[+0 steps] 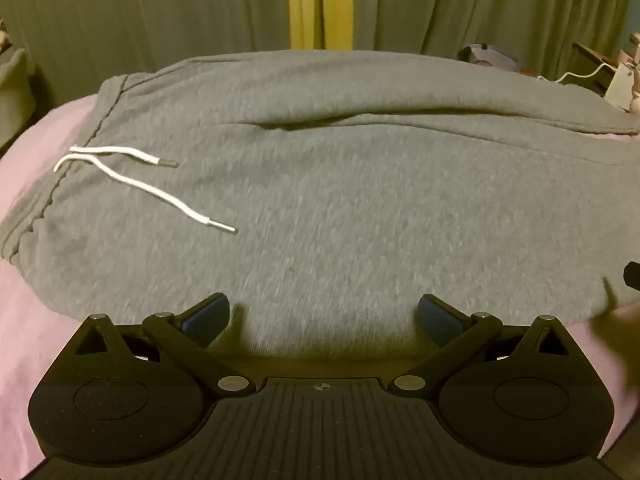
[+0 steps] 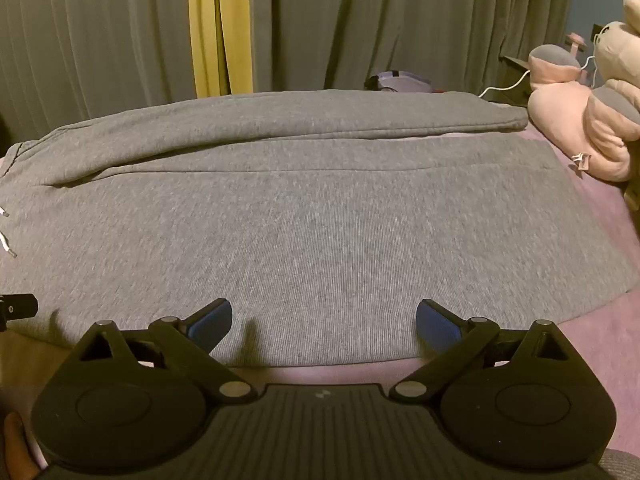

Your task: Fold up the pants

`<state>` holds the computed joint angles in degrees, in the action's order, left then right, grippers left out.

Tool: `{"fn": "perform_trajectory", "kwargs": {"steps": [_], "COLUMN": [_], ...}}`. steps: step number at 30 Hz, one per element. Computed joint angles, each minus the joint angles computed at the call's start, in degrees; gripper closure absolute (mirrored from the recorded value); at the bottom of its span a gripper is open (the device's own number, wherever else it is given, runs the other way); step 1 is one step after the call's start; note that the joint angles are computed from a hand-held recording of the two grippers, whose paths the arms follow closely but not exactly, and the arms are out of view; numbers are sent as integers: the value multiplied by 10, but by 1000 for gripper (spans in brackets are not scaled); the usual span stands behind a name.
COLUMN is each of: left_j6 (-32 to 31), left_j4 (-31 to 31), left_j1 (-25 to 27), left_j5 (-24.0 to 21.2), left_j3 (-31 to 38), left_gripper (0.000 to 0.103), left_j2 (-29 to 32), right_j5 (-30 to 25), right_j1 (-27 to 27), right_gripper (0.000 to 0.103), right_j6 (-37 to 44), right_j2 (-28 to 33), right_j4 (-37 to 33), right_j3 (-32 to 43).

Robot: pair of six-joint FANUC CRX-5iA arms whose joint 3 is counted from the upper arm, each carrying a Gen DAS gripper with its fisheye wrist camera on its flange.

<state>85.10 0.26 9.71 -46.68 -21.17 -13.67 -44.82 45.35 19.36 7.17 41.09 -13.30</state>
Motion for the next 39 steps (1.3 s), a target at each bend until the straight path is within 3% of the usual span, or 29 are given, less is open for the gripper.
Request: {"fn": "perform_trajectory", "kwargs": {"steps": [39], "left_j6": [9], "left_j4": [-12], "left_j1": [-6], "left_j5": [-7], "left_j3": [0], "left_gripper": [0], "left_j2": [6], "right_j5": [-4], "right_j1": [-1], "right_gripper": [4], "right_j6": [4], "right_j2": [6], "right_j4": [-10], "right_j3": [6]}}
